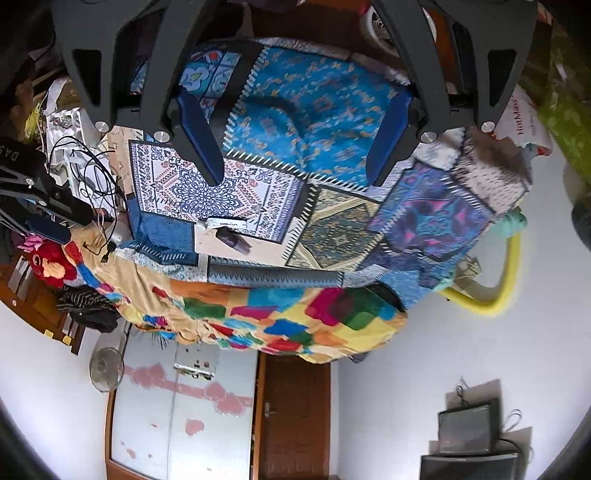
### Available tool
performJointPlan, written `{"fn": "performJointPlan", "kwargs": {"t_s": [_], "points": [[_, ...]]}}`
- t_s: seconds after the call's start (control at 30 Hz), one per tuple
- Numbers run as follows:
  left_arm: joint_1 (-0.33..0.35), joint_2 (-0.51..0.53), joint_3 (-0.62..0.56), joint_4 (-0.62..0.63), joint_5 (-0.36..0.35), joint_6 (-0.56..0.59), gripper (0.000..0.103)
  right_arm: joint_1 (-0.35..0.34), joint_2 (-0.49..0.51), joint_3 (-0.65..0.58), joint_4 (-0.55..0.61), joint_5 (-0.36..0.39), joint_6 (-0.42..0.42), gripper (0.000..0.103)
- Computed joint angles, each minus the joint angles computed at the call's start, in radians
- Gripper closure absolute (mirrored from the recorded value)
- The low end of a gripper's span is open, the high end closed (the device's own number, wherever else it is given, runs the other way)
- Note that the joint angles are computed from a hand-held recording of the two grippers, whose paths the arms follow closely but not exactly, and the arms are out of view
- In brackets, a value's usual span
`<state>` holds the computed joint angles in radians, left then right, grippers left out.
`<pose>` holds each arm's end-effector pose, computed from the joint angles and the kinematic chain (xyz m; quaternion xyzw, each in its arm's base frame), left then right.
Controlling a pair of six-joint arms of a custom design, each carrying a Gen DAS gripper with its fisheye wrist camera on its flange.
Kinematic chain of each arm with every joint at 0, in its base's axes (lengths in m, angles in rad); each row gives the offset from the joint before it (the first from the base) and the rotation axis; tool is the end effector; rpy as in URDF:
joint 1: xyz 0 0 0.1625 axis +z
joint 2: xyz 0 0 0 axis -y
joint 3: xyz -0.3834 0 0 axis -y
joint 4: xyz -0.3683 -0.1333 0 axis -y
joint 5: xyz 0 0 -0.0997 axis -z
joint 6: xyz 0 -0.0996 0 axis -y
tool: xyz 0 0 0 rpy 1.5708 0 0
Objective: Collect trash
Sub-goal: 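Move both tools back up over the bed toward the tube and spray bottle, then grasp the purple-capped spray bottle with the right gripper while the left gripper grasps the white tube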
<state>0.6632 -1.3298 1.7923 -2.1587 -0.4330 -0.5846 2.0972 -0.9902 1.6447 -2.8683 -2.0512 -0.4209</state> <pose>-0.2762 -0.4997 0.3415 0.1019 0.8353 -0.4037 0.3590 0.3946 -0.5054 0.2480 0.3534 -0.8544 0.3184 0.2092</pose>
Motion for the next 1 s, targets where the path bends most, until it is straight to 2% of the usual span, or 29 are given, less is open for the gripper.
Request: {"fn": "performJointPlan", "kwargs": {"t_s": [0.27,0.4,0.53,0.7,0.83,1.0], "points": [[0.135,0.162,-0.094,-0.215,-0.098,0.2,0.025,-0.085,0.077,-0.098,0.07,-0.005,-0.009,0.031],[0.193,0.234,-0.141,-0.3,-0.13,0.287,0.025,-0.14,0.136,-0.197,0.21,0.067,0.072,0.031],[0.246,0.294,-0.193,-0.361,-0.17,0.359,0.025,-0.17,0.215,-0.291,0.262,0.088,0.095,0.031],[0.299,0.368,-0.27,-0.416,-0.198,0.437,0.025,-0.192,0.351,-0.465,0.314,0.113,0.085,0.031],[0.337,0.416,-0.337,-0.41,-0.239,0.461,0.025,-0.205,0.489,-0.685,0.48,0.126,0.122,0.031],[0.369,0.465,-0.409,-0.34,-0.27,0.481,0.025,-0.197,0.632,-0.887,0.568,0.056,0.056,0.053]]}}
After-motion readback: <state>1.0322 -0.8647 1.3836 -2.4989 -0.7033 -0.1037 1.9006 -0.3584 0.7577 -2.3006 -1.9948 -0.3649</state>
